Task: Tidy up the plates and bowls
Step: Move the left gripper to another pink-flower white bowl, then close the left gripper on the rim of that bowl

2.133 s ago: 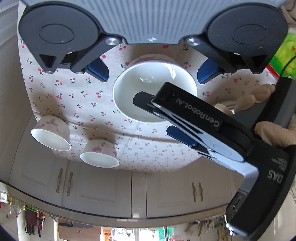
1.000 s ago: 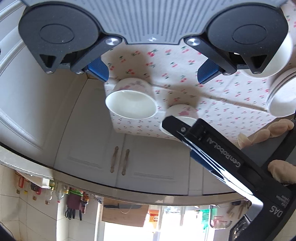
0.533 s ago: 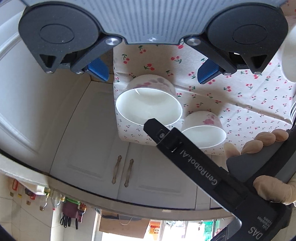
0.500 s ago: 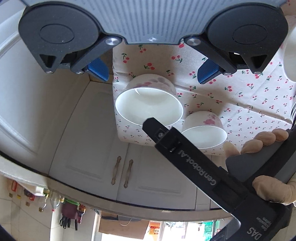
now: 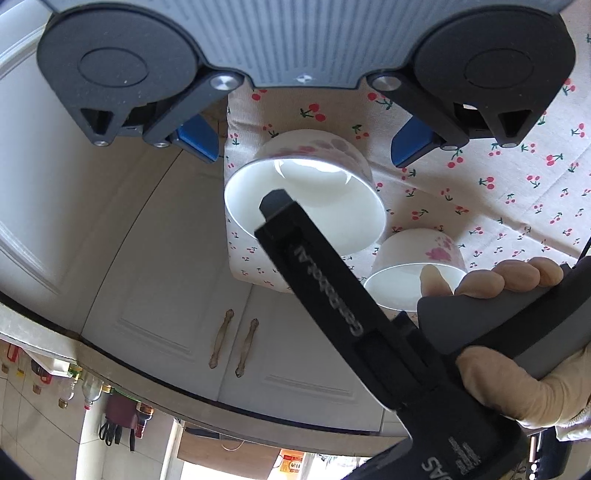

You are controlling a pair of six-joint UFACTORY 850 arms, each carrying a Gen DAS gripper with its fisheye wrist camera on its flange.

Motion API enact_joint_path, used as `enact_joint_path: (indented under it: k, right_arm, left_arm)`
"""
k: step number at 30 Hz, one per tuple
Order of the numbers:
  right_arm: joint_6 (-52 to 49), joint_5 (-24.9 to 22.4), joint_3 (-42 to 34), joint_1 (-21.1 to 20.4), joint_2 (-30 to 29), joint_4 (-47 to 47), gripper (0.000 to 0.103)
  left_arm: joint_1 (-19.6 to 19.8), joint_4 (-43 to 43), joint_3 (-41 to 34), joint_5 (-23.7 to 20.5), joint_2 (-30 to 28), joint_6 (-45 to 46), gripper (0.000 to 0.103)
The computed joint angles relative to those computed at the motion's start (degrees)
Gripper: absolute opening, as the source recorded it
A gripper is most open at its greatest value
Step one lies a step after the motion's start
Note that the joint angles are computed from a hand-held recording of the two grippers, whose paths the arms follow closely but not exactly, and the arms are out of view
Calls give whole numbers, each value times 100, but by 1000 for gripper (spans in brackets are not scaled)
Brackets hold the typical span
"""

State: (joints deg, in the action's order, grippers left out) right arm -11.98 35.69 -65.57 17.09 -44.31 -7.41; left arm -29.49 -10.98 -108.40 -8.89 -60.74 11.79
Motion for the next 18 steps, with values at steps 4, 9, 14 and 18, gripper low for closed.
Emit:
enact_joint_path:
  k: [4,9,14,18]
  right_arm:
    - [-45,37,-53,1,-58,22,96]
    - [-191,59,-111,22,-116,88,89]
    - [-40,53,-174,-3,-162,-3,87]
    - [212,-6,-202,-54,-169,-232,86]
  left_arm:
    - [45,-309,-187,-184,-136,342,74]
    - [77,-782,-251,-253,-198,827,69]
    - [102,-1288,-301,-294,-245,1371,68]
    - [118,-1504,-363,-374,-289,1591,66]
